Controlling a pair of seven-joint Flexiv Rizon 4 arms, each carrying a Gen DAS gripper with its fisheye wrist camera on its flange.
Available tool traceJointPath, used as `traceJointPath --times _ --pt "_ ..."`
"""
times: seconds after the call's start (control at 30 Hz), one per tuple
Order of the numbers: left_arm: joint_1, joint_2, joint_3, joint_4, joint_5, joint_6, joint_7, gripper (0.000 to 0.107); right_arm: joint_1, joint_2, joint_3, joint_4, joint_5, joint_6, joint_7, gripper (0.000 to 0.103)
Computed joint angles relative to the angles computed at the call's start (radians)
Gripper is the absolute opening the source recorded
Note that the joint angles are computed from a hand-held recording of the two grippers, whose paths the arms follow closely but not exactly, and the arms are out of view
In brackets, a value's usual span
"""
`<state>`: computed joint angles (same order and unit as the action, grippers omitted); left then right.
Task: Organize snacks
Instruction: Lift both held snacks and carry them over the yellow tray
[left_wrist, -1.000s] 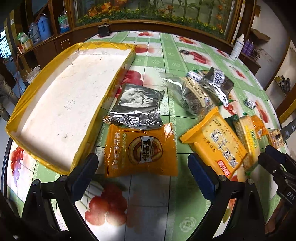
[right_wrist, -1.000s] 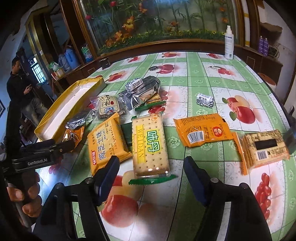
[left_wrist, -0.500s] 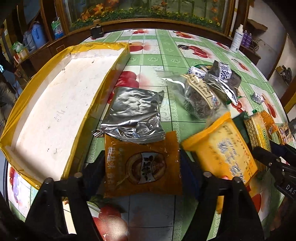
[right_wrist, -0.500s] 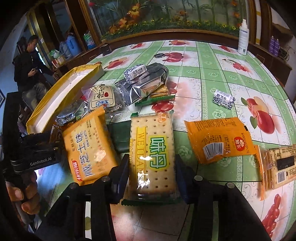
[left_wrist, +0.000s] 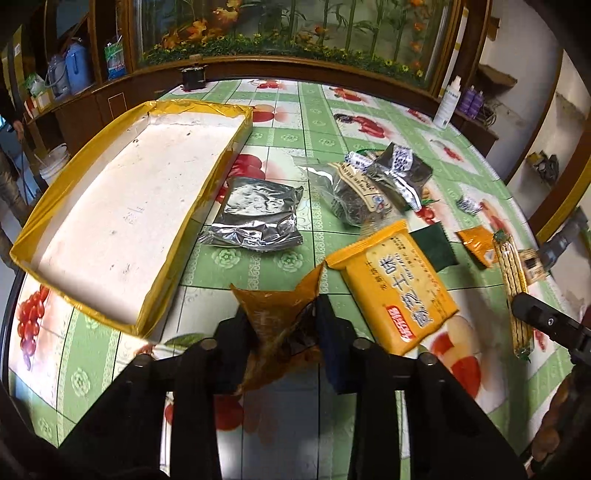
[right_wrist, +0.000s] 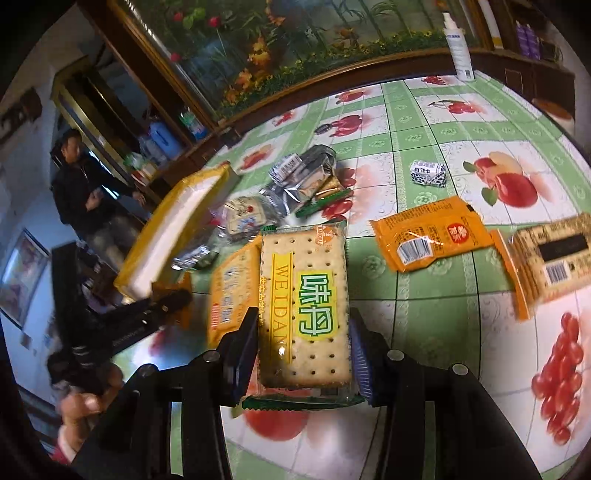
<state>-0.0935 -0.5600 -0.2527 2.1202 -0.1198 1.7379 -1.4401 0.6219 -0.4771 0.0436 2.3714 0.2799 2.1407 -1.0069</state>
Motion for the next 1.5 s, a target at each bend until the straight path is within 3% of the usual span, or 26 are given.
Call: traceJointPath --times 0.03,0.1,0.17,0.3,0.5,0.63,1.17,1.3,1.33,1.5 --pt "0.032 0.007 -0.031 0.016 0.004 0.007 -0.001 0.009 -0.025 0.017 0.036 0.025 -0.002 0.046 0.022 0.047" --pt "0.067 0.022 -0.062 0.039 0.016 0.026 -0.004 0.009 -0.009 0.020 0.024 0.035 -0.002 0.060 0.031 0.047" --pt "0.047 0.036 -0.035 0.050 0.020 0.041 -0.013 0.009 0.050 0.046 0.004 0.035 0.076 0.057 -0.011 0.047" --pt "0.106 0.049 -0.085 0.081 0.049 0.069 -0.032 0.009 0.169 0.088 -0.065 0.021 0.188 0.015 -0.091 0.047" --pt "0.135 0.089 -0.097 0.114 0.093 0.116 -0.075 0.009 0.319 0.101 -0.176 -0.024 0.331 -0.041 -0.221 0.047" --pt "0.158 0.119 -0.105 0.125 0.125 0.139 -0.106 0.009 0.347 0.106 -0.209 -0.031 0.330 -0.050 -0.229 0.047" --pt "0.238 0.139 -0.121 0.127 0.192 0.160 -0.194 0.009 0.309 0.078 -0.189 -0.089 0.271 -0.073 -0.232 0.047" --pt "0.218 0.138 -0.078 0.117 0.181 0.164 -0.202 0.009 0.255 0.067 -0.151 -0.116 0.212 -0.080 -0.210 0.046" --pt "0.222 0.136 -0.074 0.113 0.177 0.162 -0.205 0.009 0.207 0.051 -0.119 -0.140 0.149 -0.084 -0.181 0.047" --pt "0.271 0.108 -0.087 0.074 0.160 0.136 -0.217 0.009 0.130 0.005 -0.059 -0.246 0.047 -0.133 -0.174 0.046"
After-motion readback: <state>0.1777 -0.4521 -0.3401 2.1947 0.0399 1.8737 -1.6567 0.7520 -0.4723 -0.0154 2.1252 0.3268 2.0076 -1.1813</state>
